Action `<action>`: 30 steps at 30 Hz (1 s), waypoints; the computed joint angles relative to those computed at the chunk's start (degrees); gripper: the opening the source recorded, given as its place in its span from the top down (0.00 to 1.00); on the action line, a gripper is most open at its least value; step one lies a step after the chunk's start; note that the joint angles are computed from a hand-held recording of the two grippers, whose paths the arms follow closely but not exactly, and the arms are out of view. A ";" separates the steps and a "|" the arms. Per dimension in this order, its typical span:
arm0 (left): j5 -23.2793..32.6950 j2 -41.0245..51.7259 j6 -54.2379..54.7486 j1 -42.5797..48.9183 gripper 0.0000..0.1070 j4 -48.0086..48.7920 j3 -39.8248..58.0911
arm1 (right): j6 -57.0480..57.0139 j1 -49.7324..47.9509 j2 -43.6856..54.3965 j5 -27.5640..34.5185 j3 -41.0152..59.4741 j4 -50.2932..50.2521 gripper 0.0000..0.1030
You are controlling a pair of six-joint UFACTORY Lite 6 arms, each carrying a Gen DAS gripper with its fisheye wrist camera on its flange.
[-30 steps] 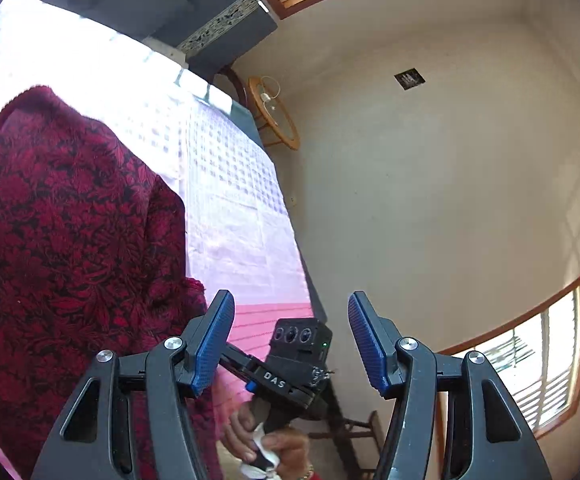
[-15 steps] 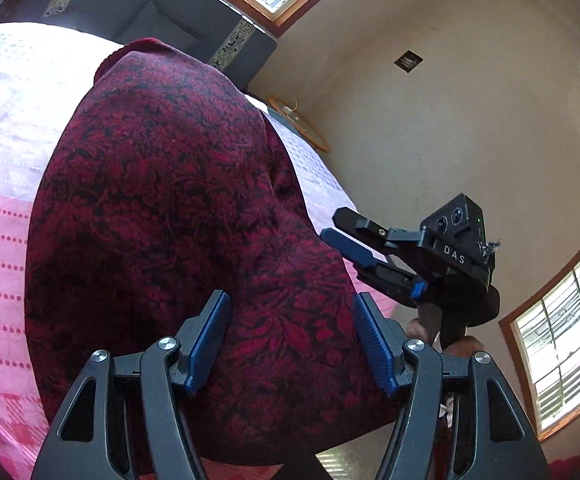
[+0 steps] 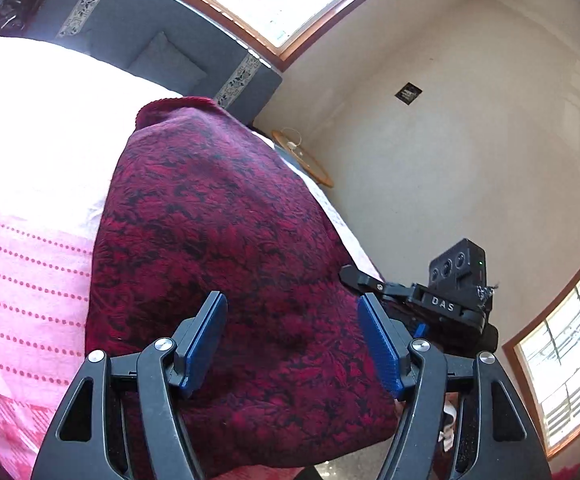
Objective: Fold small clothes
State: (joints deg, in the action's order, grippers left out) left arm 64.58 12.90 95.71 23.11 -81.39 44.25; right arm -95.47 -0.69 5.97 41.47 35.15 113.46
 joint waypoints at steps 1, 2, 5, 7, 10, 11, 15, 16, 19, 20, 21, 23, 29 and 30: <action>-0.80 1.99 -1.08 -0.47 0.36 0.93 0.97 | -0.67 -0.44 0.32 -0.06 -1.10 0.27 0.87; -1.30 3.70 -1.39 -0.94 0.36 1.32 1.31 | -1.90 -1.25 1.75 0.64 -2.02 0.91 0.87; -4.30 3.08 3.91 -2.05 0.36 -0.53 -1.51 | -5.39 -4.02 7.18 5.71 -4.44 3.03 0.87; -6.48 0.89 8.00 -3.12 0.36 -1.66 -3.79 | -6.20 -5.32 7.56 8.43 -5.87 3.16 0.87; -9.35 -0.38 10.87 -5.30 0.36 -2.96 -5.04 | -6.10 -7.07 4.83 9.48 -7.89 2.77 0.82; -9.25 -0.30 11.65 -5.21 0.36 -3.23 -5.36 | -6.06 -7.47 3.21 8.40 -8.51 3.10 0.81; -7.76 0.51 13.81 -3.26 0.36 -3.33 -6.81 | -3.86 -10.32 2.91 5.72 -6.62 1.44 0.53; -7.50 0.45 15.40 -2.23 0.36 -3.32 -7.93 | -2.46 -11.39 5.16 6.93 -4.65 -0.37 0.53; -8.20 -0.82 18.32 -1.75 0.36 -4.41 -10.15 | 1.58 -11.04 10.04 7.36 1.36 -3.77 0.53; -8.39 -1.34 18.74 -1.71 0.36 -4.71 -10.67 | 2.97 -10.11 11.30 6.60 3.51 -4.87 0.53; -8.35 -1.63 19.28 -1.47 0.36 -4.99 -11.20 | 3.24 -9.14 12.17 6.35 4.78 -4.70 0.53; -8.70 -2.49 18.57 -3.06 0.36 -7.02 -11.38 | 3.34 -6.09 11.96 3.64 6.61 -4.18 0.68; -3.61 -1.26 20.60 2.42 0.36 -11.24 -13.75 | 6.39 1.49 13.53 -2.87 16.33 -7.08 0.84; -2.41 -0.36 19.97 3.34 0.36 -11.86 -13.57 | 7.24 2.29 15.14 -2.64 19.40 -7.51 0.85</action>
State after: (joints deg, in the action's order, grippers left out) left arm 62.17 12.54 115.68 26.45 -93.25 30.69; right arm -88.23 1.60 21.11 38.83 54.55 105.95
